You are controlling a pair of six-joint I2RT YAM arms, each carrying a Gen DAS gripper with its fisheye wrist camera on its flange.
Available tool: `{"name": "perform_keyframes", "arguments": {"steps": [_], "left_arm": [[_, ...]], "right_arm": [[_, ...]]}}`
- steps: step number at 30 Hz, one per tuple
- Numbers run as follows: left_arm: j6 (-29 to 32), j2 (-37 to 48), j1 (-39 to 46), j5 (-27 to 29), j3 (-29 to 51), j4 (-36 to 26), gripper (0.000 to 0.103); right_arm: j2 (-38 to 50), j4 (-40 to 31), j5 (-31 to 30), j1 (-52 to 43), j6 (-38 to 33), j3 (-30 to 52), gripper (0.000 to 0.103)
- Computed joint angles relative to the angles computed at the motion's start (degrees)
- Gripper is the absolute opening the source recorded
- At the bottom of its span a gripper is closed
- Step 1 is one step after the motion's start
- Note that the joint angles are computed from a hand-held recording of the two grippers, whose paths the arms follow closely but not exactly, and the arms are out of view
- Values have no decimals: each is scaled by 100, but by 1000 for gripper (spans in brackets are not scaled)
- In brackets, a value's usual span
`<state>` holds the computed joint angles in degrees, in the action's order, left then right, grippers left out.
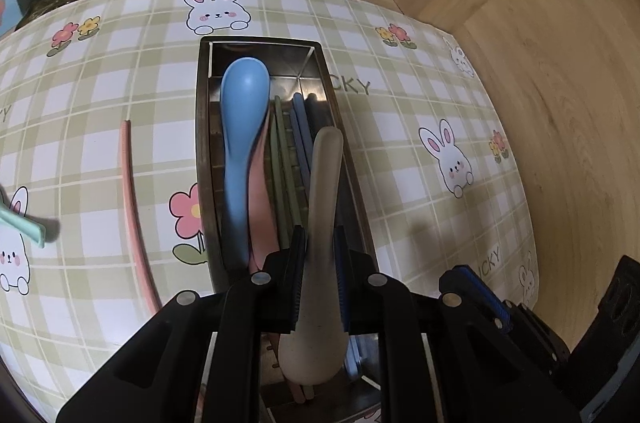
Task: Organize utensils
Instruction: 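Open the right tool over the tray while the left tool lowers the white spoon in and opens, then move the left tool to the mint spoon and close on its handle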
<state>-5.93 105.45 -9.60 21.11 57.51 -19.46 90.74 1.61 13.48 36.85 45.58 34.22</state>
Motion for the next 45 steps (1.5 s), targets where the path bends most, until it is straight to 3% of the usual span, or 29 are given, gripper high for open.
{"name": "perform_keyframes", "arguments": {"steps": [8,10,14,19,23,31,37,45], "left_arm": [[647,-654,646,340,-188,-173,25],[961,-869,974,467,-247,-276,30],[1727,-1122,1801,690,-275,-556,31],[2593,-860,2976,752,79,-906,31],[2807,-350,3657,736,572,-1076,31],[2591,529,4056,820,1197,-1460,31],[1466,1131,4187,1122,1391,-1910,35],[522,1325,3945,652,1499,-1382,37]], "right_arm": [[79,-220,121,285,100,277,8],[123,-273,150,369,119,369,8],[295,-389,205,562,142,626,8],[608,-564,244,818,168,1056,8],[915,-697,226,966,142,1411,8],[1283,-977,233,1054,69,1894,8],[1420,-1076,235,1065,19,2072,8],[1493,-1027,175,1038,-6,2073,8]]}}
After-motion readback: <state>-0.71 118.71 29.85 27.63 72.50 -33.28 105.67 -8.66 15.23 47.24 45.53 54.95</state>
